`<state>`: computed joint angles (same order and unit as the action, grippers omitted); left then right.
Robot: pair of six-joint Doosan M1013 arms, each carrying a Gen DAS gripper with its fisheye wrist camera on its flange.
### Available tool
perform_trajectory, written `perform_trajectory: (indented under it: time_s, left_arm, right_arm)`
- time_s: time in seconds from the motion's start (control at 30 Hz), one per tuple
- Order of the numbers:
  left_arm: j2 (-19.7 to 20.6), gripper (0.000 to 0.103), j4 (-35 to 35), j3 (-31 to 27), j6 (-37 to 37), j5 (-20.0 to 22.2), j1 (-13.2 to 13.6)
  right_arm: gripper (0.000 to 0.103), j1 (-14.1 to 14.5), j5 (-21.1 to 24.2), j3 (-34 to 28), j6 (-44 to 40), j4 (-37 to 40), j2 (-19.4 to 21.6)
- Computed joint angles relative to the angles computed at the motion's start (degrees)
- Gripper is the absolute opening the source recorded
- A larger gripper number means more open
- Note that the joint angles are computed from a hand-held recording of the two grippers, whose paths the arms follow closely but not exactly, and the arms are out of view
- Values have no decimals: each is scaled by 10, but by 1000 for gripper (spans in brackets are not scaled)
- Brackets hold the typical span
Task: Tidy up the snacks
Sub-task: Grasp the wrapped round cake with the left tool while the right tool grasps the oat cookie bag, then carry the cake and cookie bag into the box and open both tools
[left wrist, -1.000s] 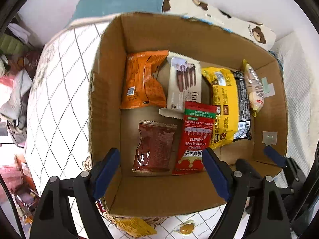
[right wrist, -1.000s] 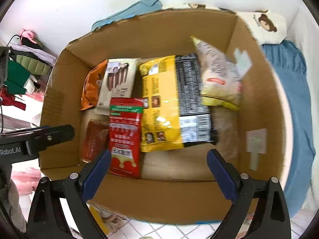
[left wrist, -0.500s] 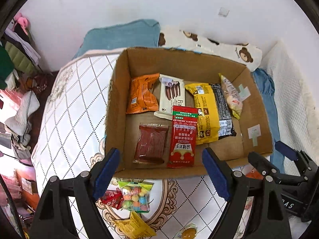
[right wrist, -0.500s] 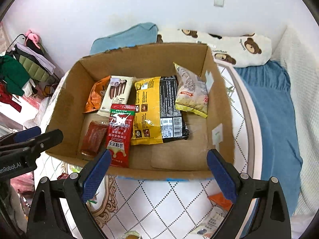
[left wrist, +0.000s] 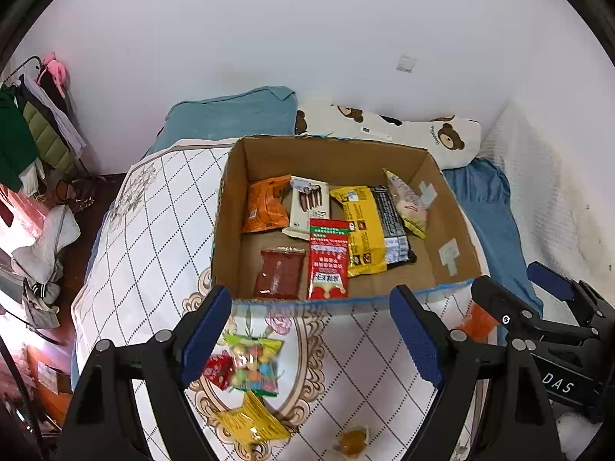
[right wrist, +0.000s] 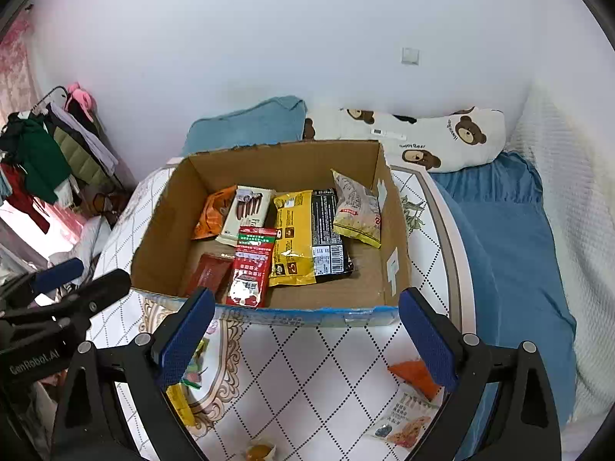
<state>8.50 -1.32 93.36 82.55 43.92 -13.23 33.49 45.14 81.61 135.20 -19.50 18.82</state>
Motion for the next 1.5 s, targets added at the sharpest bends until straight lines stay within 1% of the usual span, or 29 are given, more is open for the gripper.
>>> perform_trajectory:
  time_s: [0.13, 0.2, 0.27, 0.37, 0.43, 0.57, 0.7, 0.73, 0.77, 0.8, 0.83, 0.87, 0.9, 0.97, 1.0, 1.03, 1.07, 1.13, 1.23, 1.27, 1.33, 1.4, 1.5]
  left_arm:
    - [-11, 84, -3, 14, 0, -5, -4]
    - [-11, 84, -7, 18, 5, 5, -7]
    - [-8, 84, -18, 23, 15, 24, -8]
    - [7, 84, -51, 29, 48, 78, -10]
    - [27, 84, -76, 32, 81, 134, -14]
    - [67, 84, -98, 47, 135, 219, -28]
    - [102, 83, -106, 57, 163, 263, -42]
    - [112, 81, -106, 58, 168, 276, -46]
    - [121, 76, -106, 58, 170, 284, -49]
    - [127, 74, -111, 59, 171, 288, -50]
    - [135, 67, -111, 60, 167, 293, -53]
    - [138, 61, -100, 61, 161, 289, -58]
    - [137, 60, -89, 62, 160, 281, -62]
    - [135, 51, -75, 63, 154, 270, -65]
    - [135, 49, -84, 61, 156, 270, -62]
    - [134, 48, -93, 59, 155, 269, -59]
    - [134, 48, -95, 56, 148, 269, -57]
    - [132, 48, -86, 52, 134, 257, -54]
    - [134, 48, -92, 41, 103, 243, -36]
    - [135, 48, -96, 40, 92, 238, -27]
    - [138, 48, -106, 34, 73, 231, -12]
    - [142, 48, -131, 31, 66, 231, 1]
    - [148, 50, -148, 31, 67, 236, 7]
  right_arm:
    - [98, 4, -15, 22, 21, 0, -19]
    - [98, 3, -30, 41, 35, 6, -33]
    - [98, 0, -38, 62, 47, 18, -47]
    - [98, -6, -37, 90, 61, 35, -62]
    - [98, -14, -28, 114, 71, 55, -70]
    - [98, -32, -18, 161, 85, 107, -81]
    - [98, -54, -22, 200, 94, 153, -79]
    - [98, -59, -22, 206, 93, 162, -77]
    - [98, -65, -22, 210, 87, 175, -72]
    - [98, -71, -26, 216, 80, 188, -68]
    - [98, -77, -30, 220, 72, 200, -62]
    - [98, -82, -32, 222, 63, 212, -54]
    - [98, -86, -33, 222, 55, 223, -48]
    - [97, -91, -37, 223, 41, 241, -34]
    - [95, -91, -34, 221, 36, 241, -24]
    - [87, -91, -33, 218, 31, 240, -18]
    - [77, -91, -34, 217, 27, 242, -13]
    - [64, -90, -27, 209, 7, 257, 3]
    - [61, -79, -26, 203, 13, 232, 10]
    - [58, -74, -29, 201, 4, 230, 10]
    - [56, -64, -29, 196, -36, 244, 13]
    - [56, -53, -25, 189, -95, 271, 16]
    - [56, -35, -13, 178, -140, 279, 22]
